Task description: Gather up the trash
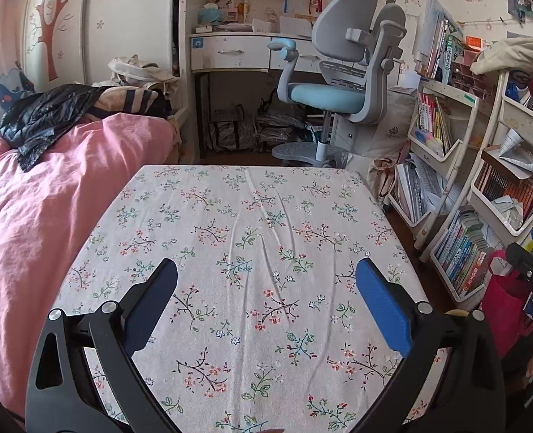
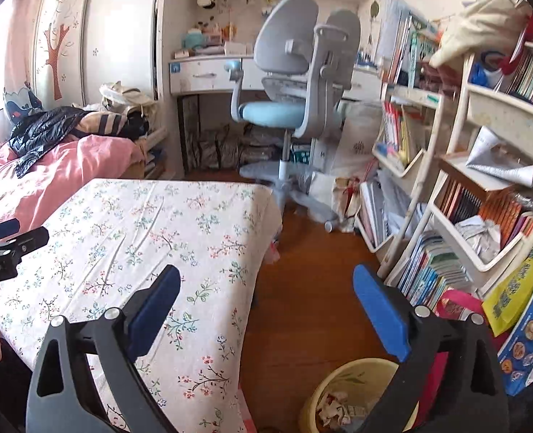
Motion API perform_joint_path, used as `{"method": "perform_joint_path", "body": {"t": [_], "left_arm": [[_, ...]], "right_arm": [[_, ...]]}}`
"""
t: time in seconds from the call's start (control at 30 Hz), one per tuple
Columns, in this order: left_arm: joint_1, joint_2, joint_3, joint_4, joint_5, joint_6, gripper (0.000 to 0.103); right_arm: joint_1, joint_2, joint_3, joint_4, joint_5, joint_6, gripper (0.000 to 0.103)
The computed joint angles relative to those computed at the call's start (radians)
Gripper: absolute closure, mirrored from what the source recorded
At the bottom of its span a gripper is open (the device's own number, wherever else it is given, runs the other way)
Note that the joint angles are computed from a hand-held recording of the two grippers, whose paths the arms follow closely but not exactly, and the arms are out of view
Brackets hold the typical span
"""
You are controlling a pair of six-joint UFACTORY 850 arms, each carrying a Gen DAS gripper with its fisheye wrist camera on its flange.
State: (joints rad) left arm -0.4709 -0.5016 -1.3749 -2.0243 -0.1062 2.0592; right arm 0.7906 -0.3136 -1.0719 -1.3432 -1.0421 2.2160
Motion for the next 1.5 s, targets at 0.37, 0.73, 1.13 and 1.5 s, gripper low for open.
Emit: {"method": "perform_joint_path", "body": {"t": [0.37,0.73,1.13,1.5], "left_arm": [[0.007,0.105,0.159,-0.146,-0.083,0.202,0.008],[0.021,0.183,0.288,-0.487,-0.161,0.539,0.007],[0.026,0.177,0.292,-0.561,-0.174,0.585,0.007],[0.039,0.177,0.297,-0.636,-0.182,0.647,0.007]], "right_arm": [[0.112,-0.018,-0.008,-0.034,-0.185,0.111,0.008],[0.148,-0.067,-0.048,-0.014,-0.257,0.089,0.008],[0.148,-0.118,-0.1,-0.036,-0.251,0.055,0.008],[0.143,-0.171,-0.168,-0.073,-0.213,-0.013,0.008]]}}
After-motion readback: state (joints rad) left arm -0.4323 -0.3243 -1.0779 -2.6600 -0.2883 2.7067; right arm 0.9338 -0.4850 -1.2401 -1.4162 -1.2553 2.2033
